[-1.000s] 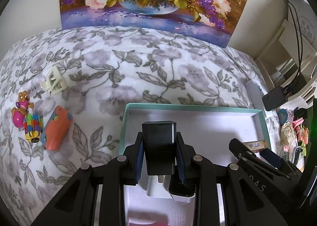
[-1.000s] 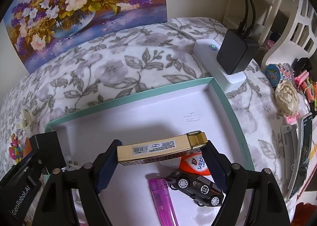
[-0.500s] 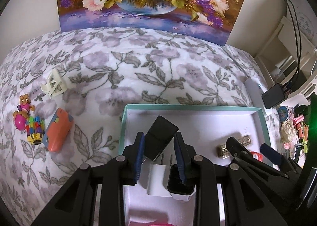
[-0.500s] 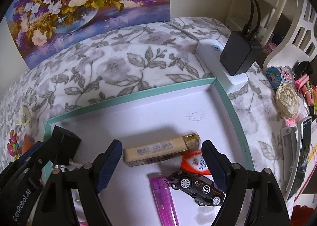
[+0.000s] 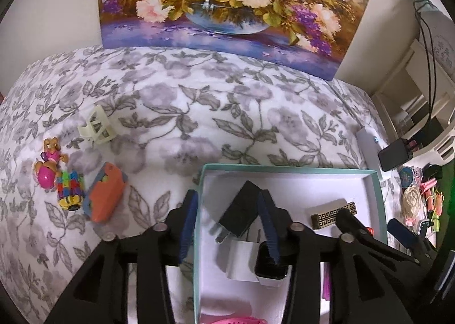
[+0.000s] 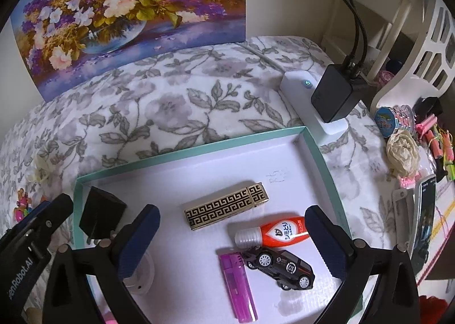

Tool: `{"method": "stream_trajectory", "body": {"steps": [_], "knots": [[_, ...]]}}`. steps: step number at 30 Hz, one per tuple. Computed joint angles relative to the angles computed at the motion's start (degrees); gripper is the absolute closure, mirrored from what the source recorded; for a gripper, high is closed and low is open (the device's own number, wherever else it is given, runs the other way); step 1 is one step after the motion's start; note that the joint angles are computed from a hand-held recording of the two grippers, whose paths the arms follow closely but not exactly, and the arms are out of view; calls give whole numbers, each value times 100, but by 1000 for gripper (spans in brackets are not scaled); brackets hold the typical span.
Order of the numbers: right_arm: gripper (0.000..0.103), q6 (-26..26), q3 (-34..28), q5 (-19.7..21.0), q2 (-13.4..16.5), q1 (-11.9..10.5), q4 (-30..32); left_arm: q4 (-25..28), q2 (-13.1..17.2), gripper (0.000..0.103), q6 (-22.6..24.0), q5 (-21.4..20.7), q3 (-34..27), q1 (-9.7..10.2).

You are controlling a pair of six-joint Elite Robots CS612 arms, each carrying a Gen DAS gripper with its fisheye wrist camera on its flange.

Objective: Organize rigid objects
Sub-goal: 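Carry the charger plug and harmonica into the tray and open both grippers, then move both grippers back toward the pink doll and orange toy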

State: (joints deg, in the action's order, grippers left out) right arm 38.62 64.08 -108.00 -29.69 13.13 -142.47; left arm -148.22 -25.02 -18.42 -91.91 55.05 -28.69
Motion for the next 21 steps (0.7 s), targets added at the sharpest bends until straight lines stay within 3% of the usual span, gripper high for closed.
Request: {"method": "stream_trajectory", "body": {"steps": [6, 19, 21], "knots": [[0, -13, -20, -30, -57, 26, 119, 176, 18, 18, -194, 78, -55, 43], [0, -154, -175, -49, -9, 89, 225, 478, 47, 13, -493, 192, -126, 184], [0, -153, -218, -61, 8, 105, 261, 548, 44, 9, -626, 199, -136, 246]]}}
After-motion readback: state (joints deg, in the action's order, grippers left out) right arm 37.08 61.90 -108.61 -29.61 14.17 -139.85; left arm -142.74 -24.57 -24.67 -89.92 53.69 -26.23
